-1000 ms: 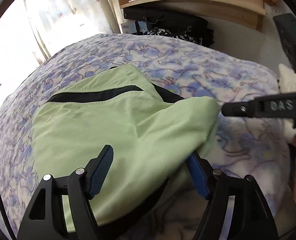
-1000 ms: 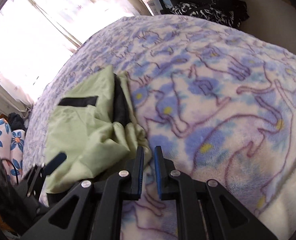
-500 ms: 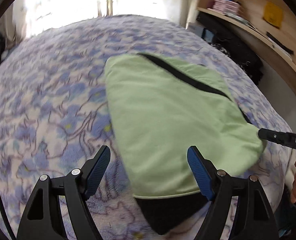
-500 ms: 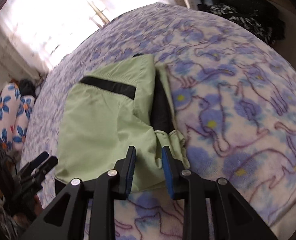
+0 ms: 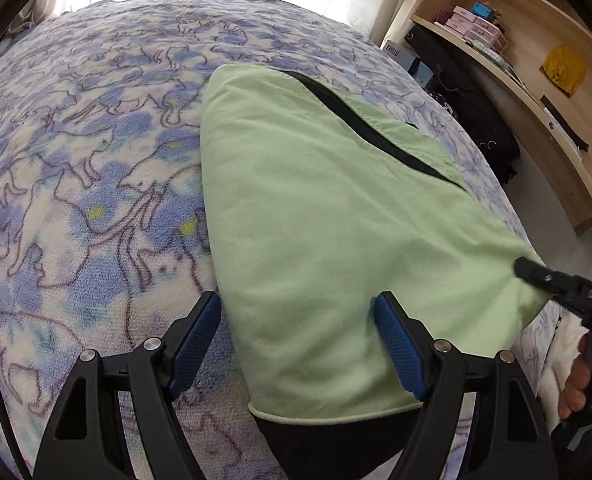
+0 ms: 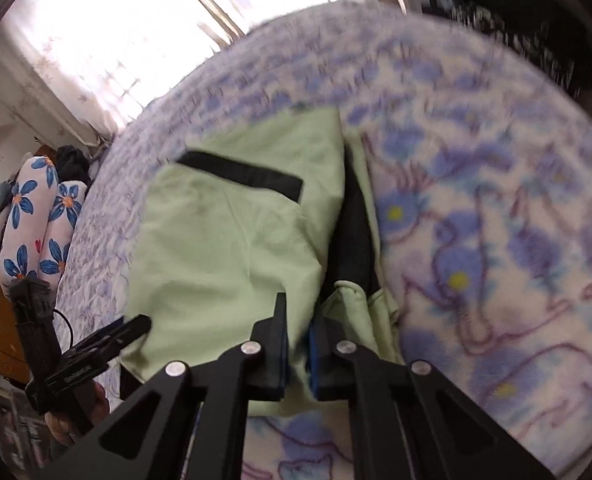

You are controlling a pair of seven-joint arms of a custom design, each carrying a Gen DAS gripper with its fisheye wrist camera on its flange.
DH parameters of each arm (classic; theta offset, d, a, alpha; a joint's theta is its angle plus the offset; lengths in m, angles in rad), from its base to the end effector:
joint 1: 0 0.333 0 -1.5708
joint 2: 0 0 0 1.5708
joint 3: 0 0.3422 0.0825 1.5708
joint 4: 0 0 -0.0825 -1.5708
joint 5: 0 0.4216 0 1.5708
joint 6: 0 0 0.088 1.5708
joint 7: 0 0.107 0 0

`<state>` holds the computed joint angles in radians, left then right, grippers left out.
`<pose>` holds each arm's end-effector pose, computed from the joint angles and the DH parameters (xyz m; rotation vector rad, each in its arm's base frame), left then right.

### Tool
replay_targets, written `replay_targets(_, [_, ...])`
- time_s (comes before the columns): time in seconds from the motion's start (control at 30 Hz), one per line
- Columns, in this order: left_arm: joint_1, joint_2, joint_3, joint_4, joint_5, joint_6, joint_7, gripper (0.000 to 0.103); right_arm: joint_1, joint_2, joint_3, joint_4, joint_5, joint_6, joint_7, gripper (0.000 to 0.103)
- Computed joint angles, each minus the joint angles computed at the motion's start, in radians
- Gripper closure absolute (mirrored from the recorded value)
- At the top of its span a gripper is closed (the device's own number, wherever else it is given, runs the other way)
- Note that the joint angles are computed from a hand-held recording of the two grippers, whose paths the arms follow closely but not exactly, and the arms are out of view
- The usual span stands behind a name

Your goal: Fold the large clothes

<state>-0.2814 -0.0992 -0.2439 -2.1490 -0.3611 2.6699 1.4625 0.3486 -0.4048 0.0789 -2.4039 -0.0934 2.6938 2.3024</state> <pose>0.5171 -0.2920 0.5214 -1.8966 2.2117 -0.9843 0.4478 0.2115 0.5532 -1.5335 1.9332 -0.3077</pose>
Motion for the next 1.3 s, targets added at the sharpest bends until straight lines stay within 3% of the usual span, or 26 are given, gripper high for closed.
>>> replay_targets(0.1, [-0.006,0.01,-0.006,0.006,0.005,-0.021,-0.008,0.026,-0.077,-0.026,0.066,-0.006,-0.114,-0.066,0.105,0.101])
replay_targets(0.17, [-0.008,0.015,-0.012,0.004,0.028,-0.019,-0.029,0.026,-0.06,0.0,0.03,-0.018,-0.081,-0.102,0.11,0.101])
replay_targets(0.33, [-0.011,0.017,-0.006,0.021,0.029,-0.055,-0.029,0.026,-0.023,-0.007,-0.014,-0.027,-0.001,-0.051,0.09,0.096])
replay_targets(0.47, [-0.003,0.037,0.008,0.067,-0.032,-0.124,0.005,0.026,-0.027,0.019,-0.031,0.019,0.03,0.025,0.082,0.064])
replay_targets(0.57, [0.01,0.063,0.016,0.101,-0.071,-0.133,0.022,0.026,-0.024,0.093,-0.046,0.094,0.046,0.02,0.039,0.062])
replay_targets(0.7, [0.031,0.109,0.026,0.151,-0.155,-0.144,0.076,0.026,-0.022,0.214,-0.067,0.202,0.118,-0.052,-0.062,0.062])
replay_targets(0.83, [0.049,0.163,0.026,0.211,-0.158,-0.155,0.084,0.026,-0.042,0.305,-0.064,0.274,0.2,-0.088,-0.141,0.062])
replay_targets(0.97, [0.057,0.216,0.023,0.274,-0.113,-0.166,0.053,0.026,-0.068,0.358,-0.05,0.317,0.234,-0.068,-0.175,0.063])
replay_targets(1.0, [0.057,0.228,0.024,0.289,-0.098,-0.17,0.039,0.026,-0.073,0.374,-0.049,0.328,0.258,-0.058,-0.198,0.068])
replay_targets(1.03, [0.058,0.24,0.024,0.304,-0.087,-0.176,0.028,0.026,-0.078,0.383,-0.045,0.338,0.263,-0.056,-0.212,0.09])
replay_targets(1.07, [0.058,0.246,0.023,0.313,-0.077,-0.179,0.018,0.026,-0.081,0.397,-0.041,0.36,0.26,-0.073,-0.242,0.094])
replay_targets(1.2, [0.053,0.266,0.018,0.344,-0.034,-0.184,0.004,0.026,-0.088,0.394,-0.024,0.407,-0.029,-0.108,-0.144,0.098])
replay_targets(1.3, [0.039,0.272,0.017,0.341,0.023,-0.156,-0.006,0.024,-0.095,0.411,-0.025,0.427,-0.075,-0.123,-0.128,0.098])
